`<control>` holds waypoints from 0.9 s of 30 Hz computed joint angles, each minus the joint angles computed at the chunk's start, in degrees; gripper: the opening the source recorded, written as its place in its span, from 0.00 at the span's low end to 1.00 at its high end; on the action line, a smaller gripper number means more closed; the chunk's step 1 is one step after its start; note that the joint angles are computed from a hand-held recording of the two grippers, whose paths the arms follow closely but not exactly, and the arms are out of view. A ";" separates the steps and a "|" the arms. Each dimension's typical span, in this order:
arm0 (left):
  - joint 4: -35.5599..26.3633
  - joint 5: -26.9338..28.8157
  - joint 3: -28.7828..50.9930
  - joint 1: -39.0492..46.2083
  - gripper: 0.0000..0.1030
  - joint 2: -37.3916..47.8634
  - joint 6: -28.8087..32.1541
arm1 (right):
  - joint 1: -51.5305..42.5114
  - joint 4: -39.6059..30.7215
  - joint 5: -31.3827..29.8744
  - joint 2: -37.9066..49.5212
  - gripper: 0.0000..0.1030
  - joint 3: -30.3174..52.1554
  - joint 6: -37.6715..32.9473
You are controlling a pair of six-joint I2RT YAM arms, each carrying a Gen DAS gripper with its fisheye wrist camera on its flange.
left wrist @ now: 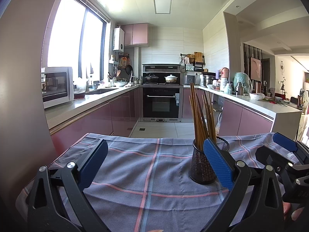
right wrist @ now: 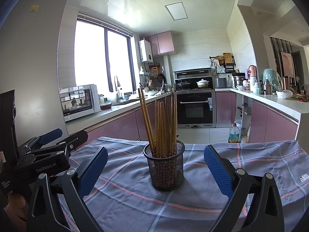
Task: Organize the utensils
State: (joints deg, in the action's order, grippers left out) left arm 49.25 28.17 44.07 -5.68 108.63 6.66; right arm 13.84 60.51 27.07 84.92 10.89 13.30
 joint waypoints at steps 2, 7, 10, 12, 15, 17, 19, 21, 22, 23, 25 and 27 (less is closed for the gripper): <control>0.05 -0.11 -0.02 -0.05 0.95 -0.02 0.01 | -0.05 -0.18 -0.14 0.04 0.93 0.13 0.04; 0.07 -0.01 0.00 -0.01 0.95 0.03 0.02 | 0.12 0.09 0.10 0.39 0.93 0.16 0.18; -0.02 -0.11 0.00 -0.06 0.95 -0.03 0.08 | 0.10 0.04 0.08 0.40 0.93 0.18 0.18; 0.24 -0.06 -0.05 -0.05 0.95 0.04 0.04 | 0.06 0.06 0.00 0.35 0.93 0.11 0.23; 0.12 -0.10 -0.03 -0.07 0.95 -0.01 0.05 | 0.01 0.06 -0.13 0.41 0.93 0.17 0.22; -0.04 -0.11 -0.01 -0.08 0.95 -0.07 0.03 | 0.03 0.05 -0.03 0.34 0.93 0.10 0.23; 0.17 -0.12 -0.04 -0.08 0.95 0.00 0.01 | 0.03 0.15 -0.08 0.39 0.93 0.09 0.20; -0.02 -0.14 -0.01 -0.10 0.95 -0.02 0.11 | 0.01 0.07 -0.05 0.35 0.93 0.09 0.23; 0.08 -0.13 -0.08 -0.08 0.95 -0.06 0.11 | -0.03 0.20 -0.14 0.38 0.93 0.05 0.26; -0.10 -0.07 -0.03 -0.11 0.95 -0.13 0.10 | -0.03 0.20 -0.09 0.36 0.93 0.03 0.23; 0.07 -0.15 -0.06 -0.12 0.95 -0.03 0.14 | 0.07 0.14 0.01 0.56 0.93 0.24 0.28; -0.07 0.08 0.10 0.04 0.95 0.15 0.22 | 0.10 0.31 0.14 0.67 0.93 0.23 0.26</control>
State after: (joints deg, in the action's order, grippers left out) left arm 49.18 28.25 44.18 -5.64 108.77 6.88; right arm 13.94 60.82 27.20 85.59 11.13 13.57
